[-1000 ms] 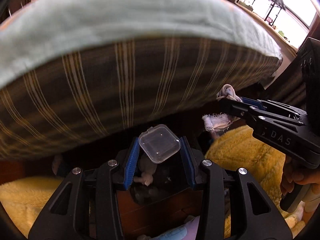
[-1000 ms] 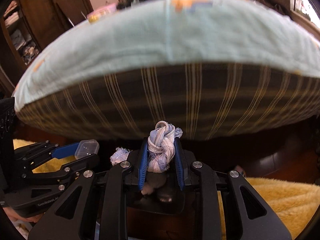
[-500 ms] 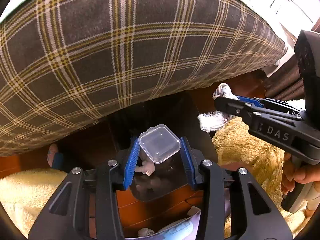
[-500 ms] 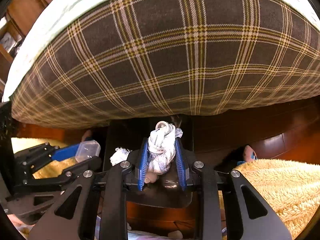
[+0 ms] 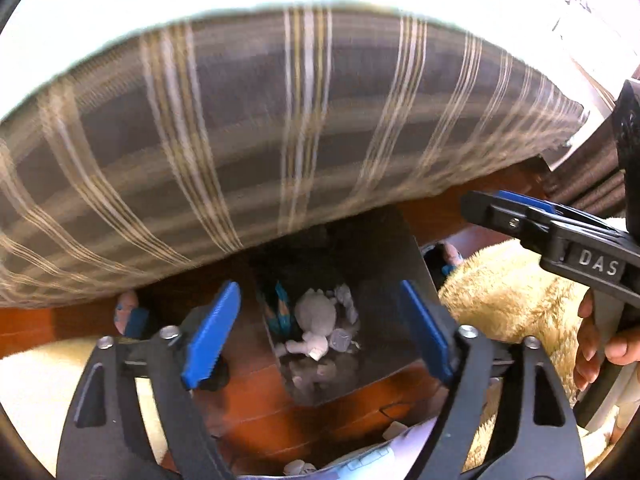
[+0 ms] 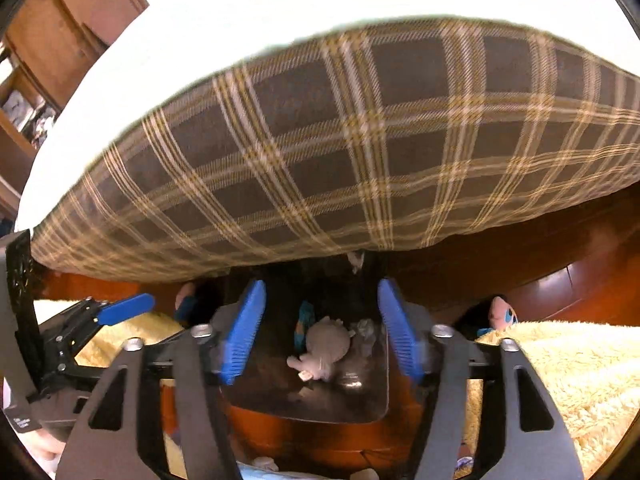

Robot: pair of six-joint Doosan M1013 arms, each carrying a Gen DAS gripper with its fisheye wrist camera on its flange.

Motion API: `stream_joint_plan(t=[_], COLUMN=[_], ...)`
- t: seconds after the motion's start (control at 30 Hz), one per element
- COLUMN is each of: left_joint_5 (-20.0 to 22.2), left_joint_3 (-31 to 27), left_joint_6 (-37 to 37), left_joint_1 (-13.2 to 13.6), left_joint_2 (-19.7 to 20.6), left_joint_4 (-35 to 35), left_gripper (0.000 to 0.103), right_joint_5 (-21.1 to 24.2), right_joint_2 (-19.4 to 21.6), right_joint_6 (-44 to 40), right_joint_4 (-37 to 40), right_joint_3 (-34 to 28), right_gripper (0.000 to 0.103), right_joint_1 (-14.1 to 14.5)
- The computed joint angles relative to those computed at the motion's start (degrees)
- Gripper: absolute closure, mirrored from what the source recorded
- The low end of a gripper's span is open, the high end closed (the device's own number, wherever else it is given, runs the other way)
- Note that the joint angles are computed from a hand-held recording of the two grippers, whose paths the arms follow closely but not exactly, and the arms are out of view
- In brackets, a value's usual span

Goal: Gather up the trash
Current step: 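Lower both tools to the bin and open both to drop items, then raise both open tools back over the bed sheet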

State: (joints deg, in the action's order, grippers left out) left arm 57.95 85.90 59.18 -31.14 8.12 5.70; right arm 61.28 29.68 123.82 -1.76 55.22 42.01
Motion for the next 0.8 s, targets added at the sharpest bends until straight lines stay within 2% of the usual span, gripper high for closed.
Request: stream_joint_plan(t=[0.13, 0.4, 0.53, 0.8], left_joint_5=[-0.7, -4.2, -4.4, -1.6], left_joint_3=[-1.0, -3.8, -5.4, -12.0], left_joint_6=[-1.0, -3.3, -4.0, -3.0], left_joint_1=[-0.6, -1.0, 0.0, 2.4], left_joint_2=[-1.1, -3.3, -3.0, 0.1], left_joint_4=[3.3, 9.1, 11.0, 15.9], left_gripper=[0.02, 0.018, 0.018, 0.018], right_joint_5=[-1.9, -6.2, -5.5, -1.4], right_joint_2=[-1.2, -2.5, -0.3, 7.5], right_joint_6=[1.9, 2.8, 1.1, -3.4], right_joint_4=[-1.3, -7.6, -9.8, -11.4], right_joint_3=[0.1, -2.6, -8.0, -23.2], right_gripper=[0.02, 0.019, 0.019, 0.019], right_joint_1=[-0.1, 0.1, 0.1, 0.0])
